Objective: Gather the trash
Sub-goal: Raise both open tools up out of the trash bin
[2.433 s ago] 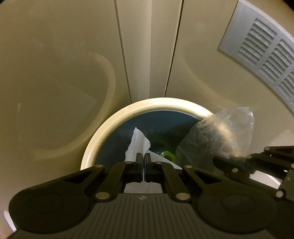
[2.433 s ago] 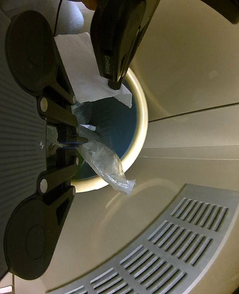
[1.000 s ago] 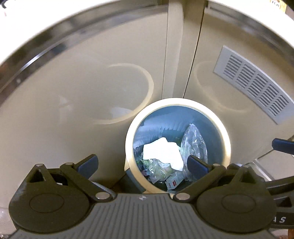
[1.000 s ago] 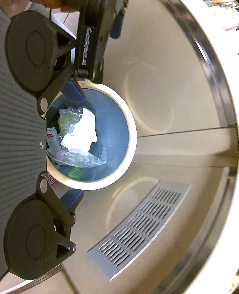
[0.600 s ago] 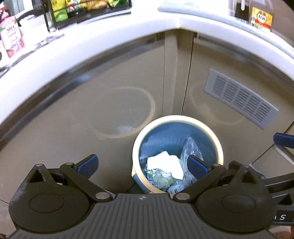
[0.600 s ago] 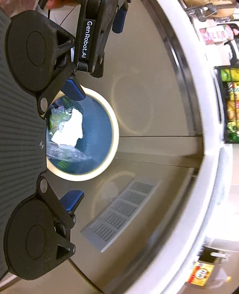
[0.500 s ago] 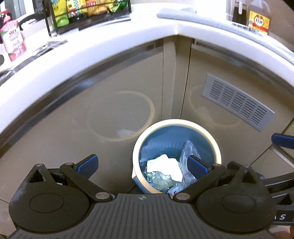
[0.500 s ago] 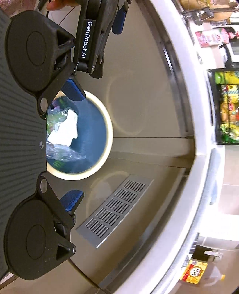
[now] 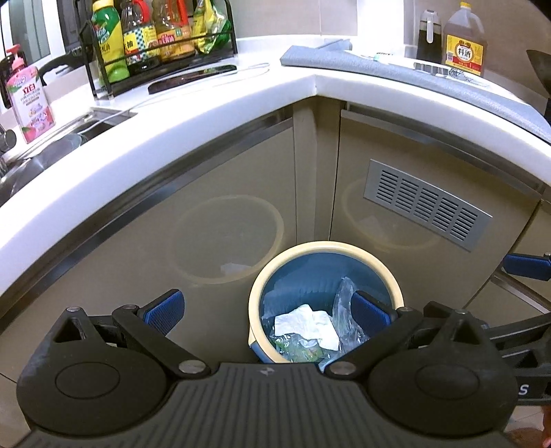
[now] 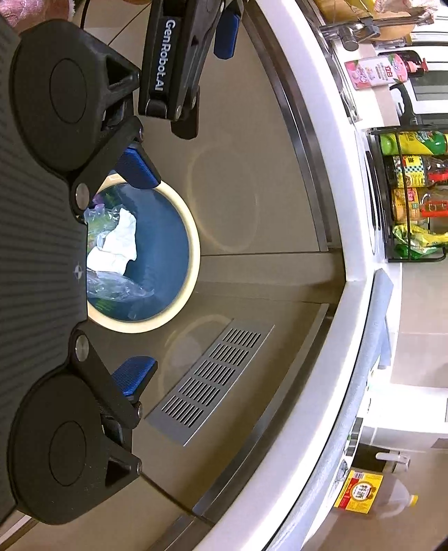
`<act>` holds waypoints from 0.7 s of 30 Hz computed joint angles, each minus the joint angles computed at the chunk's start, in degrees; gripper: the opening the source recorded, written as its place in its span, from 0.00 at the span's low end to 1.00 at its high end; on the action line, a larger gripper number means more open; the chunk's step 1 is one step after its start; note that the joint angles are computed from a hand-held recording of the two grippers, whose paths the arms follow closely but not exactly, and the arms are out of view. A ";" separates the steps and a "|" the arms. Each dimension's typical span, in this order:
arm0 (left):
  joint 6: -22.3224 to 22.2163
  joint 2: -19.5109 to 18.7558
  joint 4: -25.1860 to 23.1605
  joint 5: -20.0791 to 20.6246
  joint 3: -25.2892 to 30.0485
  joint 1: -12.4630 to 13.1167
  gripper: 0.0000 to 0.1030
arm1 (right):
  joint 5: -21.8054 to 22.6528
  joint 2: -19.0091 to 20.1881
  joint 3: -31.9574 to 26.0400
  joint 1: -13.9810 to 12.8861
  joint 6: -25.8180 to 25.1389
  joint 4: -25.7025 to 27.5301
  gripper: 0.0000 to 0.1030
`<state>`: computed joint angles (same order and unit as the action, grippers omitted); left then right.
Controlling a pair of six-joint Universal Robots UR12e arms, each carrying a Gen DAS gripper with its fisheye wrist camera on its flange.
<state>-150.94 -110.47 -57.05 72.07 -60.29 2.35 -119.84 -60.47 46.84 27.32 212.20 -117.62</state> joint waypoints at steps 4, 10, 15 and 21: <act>0.47 0.69 0.97 -0.66 -0.94 0.10 1.00 | 0.08 -0.41 0.43 -0.01 1.20 0.32 1.00; 1.70 1.27 2.35 -1.20 -1.78 0.08 1.00 | 0.59 -0.58 0.65 0.14 -1.44 -0.52 1.00; 1.66 1.32 2.74 -0.72 -1.78 0.08 1.00 | -0.72 -0.61 0.92 0.44 -3.73 -2.40 1.00; 1.64 1.17 3.13 -0.59 -1.33 0.18 1.00 | -1.24 -0.76 1.09 0.57 -5.14 -3.37 1.00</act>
